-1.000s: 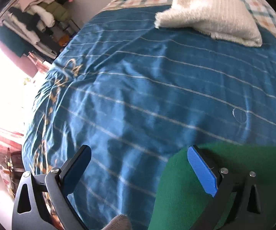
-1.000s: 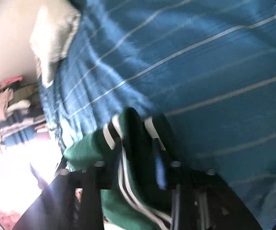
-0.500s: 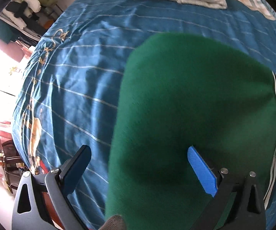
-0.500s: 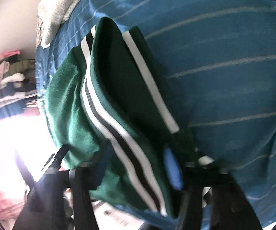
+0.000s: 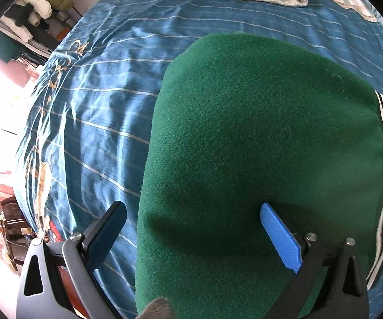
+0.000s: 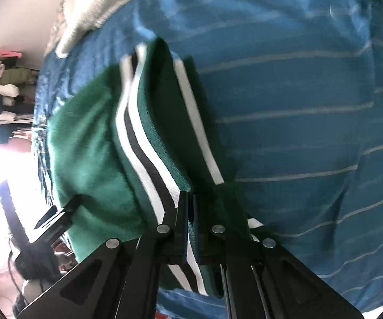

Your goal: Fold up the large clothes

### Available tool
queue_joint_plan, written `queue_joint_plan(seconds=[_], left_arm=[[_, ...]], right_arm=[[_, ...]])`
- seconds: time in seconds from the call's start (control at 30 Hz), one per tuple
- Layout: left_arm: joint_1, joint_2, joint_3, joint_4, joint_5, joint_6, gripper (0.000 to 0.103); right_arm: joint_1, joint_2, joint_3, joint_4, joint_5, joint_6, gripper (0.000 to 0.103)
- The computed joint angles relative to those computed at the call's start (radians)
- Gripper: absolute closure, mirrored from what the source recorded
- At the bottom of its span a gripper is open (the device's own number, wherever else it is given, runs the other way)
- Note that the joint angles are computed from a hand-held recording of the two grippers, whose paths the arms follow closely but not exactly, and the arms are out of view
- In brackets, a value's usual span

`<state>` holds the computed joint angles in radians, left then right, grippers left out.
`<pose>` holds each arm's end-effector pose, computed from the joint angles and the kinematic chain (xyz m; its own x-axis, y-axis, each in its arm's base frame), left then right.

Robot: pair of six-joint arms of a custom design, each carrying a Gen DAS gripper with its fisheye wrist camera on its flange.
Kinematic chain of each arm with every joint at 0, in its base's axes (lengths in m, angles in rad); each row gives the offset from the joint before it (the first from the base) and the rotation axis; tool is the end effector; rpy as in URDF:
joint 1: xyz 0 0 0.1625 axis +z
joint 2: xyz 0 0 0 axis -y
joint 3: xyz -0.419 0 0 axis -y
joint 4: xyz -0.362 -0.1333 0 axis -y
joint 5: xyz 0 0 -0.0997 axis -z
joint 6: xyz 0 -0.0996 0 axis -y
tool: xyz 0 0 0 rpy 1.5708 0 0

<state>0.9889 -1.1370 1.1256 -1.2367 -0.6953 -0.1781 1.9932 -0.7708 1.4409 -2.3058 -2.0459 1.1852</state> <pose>-0.1613 -0.6269 0.4547 -0.4873 0.4064 -0.7729 0.4419 0.8782 0.1831 0.3627 -0.5930 0.1477 -0.6887 0.7164 0.1116 0.6089 0.6550 -0.4473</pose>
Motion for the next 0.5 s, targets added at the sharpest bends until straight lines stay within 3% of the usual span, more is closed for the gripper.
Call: queue_joint_plan(seconds=[0.2,0.27,0.33,0.37,0.5], left_arm=[[0.020,0.041,-0.135,0.080,-0.043,-0.055,0.000],[0.039,0.054,-0.199,0.077,-0.076,-0.069,0.000],[0.063,0.070,-0.258,0.074,-0.111,-0.085,0.000],[0.080,0.077,-0.280,0.059,-0.129,-0.080,0.000],[0.140,0.118,-0.341,0.049,-0.212,-0.041,0.000]], right_arm=[[-0.061,-0.024,0.060,-0.102,0.127,-0.018,0.095],[-0.067,-0.046,0.082,-0.131,0.141,-0.070,0.076],[-0.074,-0.062,0.120,-0.204,0.149,-0.145,0.017],[-0.075,-0.065,0.127,-0.213,0.143,-0.167,0.011],[-0.115,-0.064,0.179,-0.313,0.205,-0.283,0.010]])
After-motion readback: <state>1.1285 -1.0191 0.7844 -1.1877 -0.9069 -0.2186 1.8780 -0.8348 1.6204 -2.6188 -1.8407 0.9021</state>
